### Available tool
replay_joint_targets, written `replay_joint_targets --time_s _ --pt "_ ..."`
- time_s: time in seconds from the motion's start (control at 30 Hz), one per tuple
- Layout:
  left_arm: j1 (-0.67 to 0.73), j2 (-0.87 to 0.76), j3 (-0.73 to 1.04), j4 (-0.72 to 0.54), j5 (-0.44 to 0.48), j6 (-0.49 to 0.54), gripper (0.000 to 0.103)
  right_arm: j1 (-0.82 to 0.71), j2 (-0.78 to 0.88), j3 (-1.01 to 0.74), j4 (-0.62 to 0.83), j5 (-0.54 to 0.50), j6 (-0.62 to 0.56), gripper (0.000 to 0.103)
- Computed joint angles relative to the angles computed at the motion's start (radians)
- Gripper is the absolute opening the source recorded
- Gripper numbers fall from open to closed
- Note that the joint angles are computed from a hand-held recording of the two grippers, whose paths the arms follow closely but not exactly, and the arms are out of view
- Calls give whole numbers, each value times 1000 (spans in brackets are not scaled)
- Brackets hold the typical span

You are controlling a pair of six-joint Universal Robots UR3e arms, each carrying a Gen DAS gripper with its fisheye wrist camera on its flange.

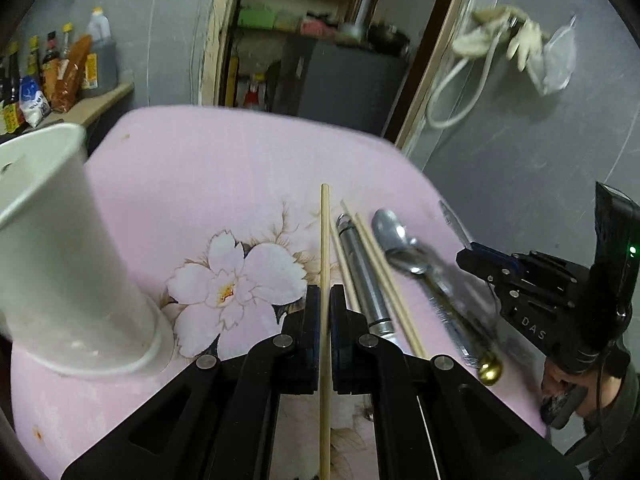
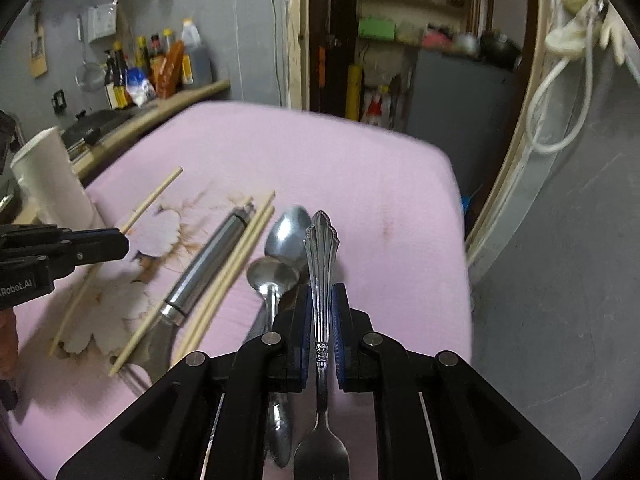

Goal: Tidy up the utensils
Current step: 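Lift the chopstick with the left tool while the right tool carries the fork toward the white caddy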

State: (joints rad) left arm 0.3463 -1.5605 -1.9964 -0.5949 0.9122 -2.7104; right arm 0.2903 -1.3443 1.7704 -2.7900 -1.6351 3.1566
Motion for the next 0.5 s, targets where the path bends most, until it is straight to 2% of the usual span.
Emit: replay_joint_targets --time_s 0.17,0.27,0.37,0.5 --pt "69 112 -133 106 -82 -13 3 62 -47 82 -175 -66 27 7" --pt "72 132 -192 245 -94 -63 3 112 -44 143 -338 -123 45 7" --pt "87 158 -239 343 -103 -97 3 161 -12 141 -436 -189 63 7" --pt "131 199 -277 409 -140 -126 3 201 21 126 -539 -238 56 7"
